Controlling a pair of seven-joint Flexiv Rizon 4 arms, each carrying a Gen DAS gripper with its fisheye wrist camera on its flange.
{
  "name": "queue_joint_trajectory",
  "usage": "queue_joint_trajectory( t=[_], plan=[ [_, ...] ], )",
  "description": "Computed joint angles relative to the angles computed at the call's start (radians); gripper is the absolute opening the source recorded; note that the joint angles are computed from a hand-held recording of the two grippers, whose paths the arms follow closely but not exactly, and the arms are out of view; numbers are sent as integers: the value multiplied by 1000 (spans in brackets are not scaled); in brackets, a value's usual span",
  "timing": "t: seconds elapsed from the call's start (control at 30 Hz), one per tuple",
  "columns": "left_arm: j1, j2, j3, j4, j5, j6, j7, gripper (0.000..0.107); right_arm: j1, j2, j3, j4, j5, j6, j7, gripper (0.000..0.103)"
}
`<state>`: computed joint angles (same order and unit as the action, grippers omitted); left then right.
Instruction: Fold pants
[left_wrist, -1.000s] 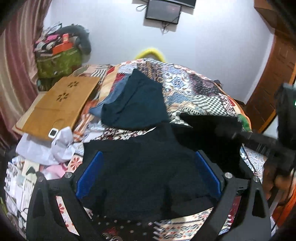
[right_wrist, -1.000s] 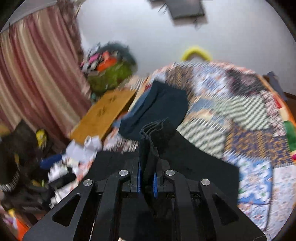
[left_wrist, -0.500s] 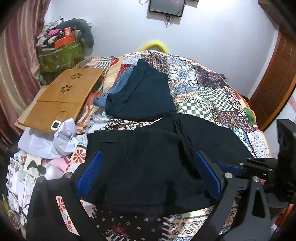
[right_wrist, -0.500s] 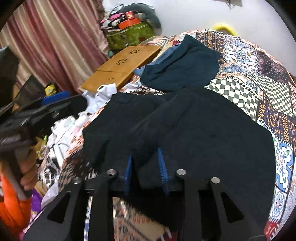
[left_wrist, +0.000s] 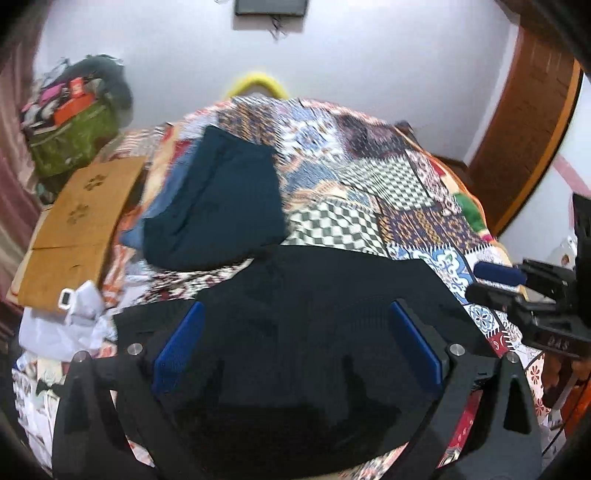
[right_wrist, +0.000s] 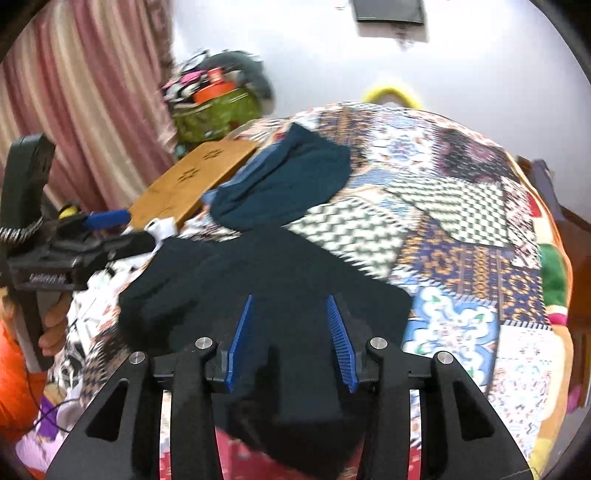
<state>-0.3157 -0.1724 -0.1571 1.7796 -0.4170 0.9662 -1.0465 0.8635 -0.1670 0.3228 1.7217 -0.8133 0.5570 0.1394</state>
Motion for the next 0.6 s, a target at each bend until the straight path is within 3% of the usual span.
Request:
queue_joint_trajectory(
  t=[0.17, 0.4, 0.6],
  plan=[
    [-38, -104, -7, -116, 132, -100, -72, 100, -56, 24, -5, 65, 57, 64, -10, 38],
    [-75, -186, 12, -189, 267, -218, -117, 100, -89, -13, 0, 111, 171, 175, -73, 38],
    [-72, -145, 15, -108, 281, -142, -98, 101, -58, 2, 8, 144, 170, 143, -53, 48]
  ],
)
